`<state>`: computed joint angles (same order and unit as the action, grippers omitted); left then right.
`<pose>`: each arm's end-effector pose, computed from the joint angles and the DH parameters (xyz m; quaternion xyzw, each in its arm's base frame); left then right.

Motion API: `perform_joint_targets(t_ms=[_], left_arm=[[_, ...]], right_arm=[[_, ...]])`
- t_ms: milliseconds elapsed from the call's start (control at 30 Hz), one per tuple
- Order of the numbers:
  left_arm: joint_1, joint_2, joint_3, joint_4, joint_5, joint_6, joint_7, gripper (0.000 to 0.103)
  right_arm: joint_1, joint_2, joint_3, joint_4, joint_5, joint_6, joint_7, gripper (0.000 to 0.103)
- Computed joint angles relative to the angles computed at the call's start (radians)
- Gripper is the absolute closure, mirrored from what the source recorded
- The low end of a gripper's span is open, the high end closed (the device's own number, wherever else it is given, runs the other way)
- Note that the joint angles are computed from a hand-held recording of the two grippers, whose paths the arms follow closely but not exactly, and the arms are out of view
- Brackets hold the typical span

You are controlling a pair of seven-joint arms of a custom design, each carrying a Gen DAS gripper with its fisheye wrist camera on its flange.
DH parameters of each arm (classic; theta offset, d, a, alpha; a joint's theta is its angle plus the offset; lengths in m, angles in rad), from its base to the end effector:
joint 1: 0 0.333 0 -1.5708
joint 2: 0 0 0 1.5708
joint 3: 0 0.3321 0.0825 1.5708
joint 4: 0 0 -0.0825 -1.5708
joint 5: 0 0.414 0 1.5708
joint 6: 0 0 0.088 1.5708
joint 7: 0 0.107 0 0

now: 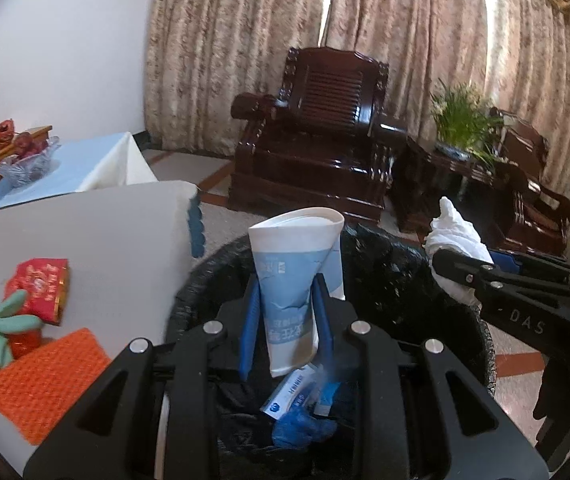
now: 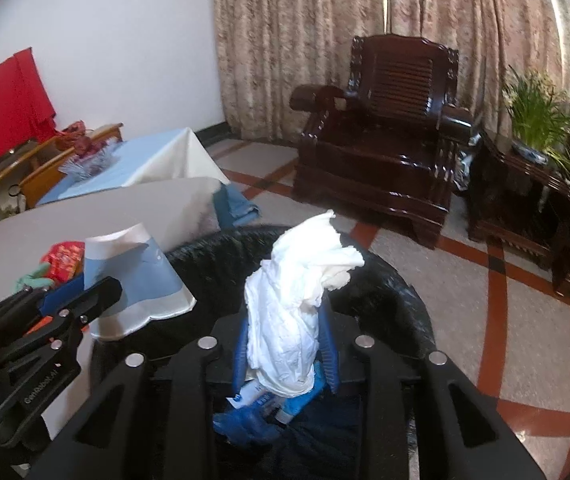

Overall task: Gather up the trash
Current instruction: 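Carry the paper cup and tissue over the bin and release both, then move both tools back toward the green gloves and red packet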

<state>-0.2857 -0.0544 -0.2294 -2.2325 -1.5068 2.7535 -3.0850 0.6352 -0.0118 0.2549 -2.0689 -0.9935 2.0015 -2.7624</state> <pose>0.5084 -0.2420 0.4269 -0.3133 0.8239 -0.4598 0.1082 0.4028 0.4175 0.4580 -0.4260 0.7964 -0.3599 0.2341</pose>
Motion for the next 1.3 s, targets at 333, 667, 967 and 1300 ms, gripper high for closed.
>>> perform_joint_targets(t_ms=[333, 667, 967, 1300], left_arm=[[0.009, 0.038, -0.003, 0.017, 0.061, 0.003, -0.044, 0.04], [0.05, -0.012, 0.031, 0.01, -0.057, 0.061, 0.077, 0.013], [0.128, -0.036, 0.088, 0.033, -0.118, 0.119, 0.132, 0.012], [0.233, 0.042, 0.125, 0.124, -0.153, 0.237, 0.149, 0.012]], right_arm=[[-0.005, -0.004, -0.001, -0.041, 0.077, -0.018, 0.044, 0.023], [0.009, 0.029, 0.003, 0.029, 0.037, -0.076, 0.045, 0.006], [0.064, 0.179, -0.03, 0.23, -0.119, -0.053, -0.015, 0.006], [0.153, 0.433, -0.13, 0.566, -0.221, 0.113, -0.169, 0.006]])
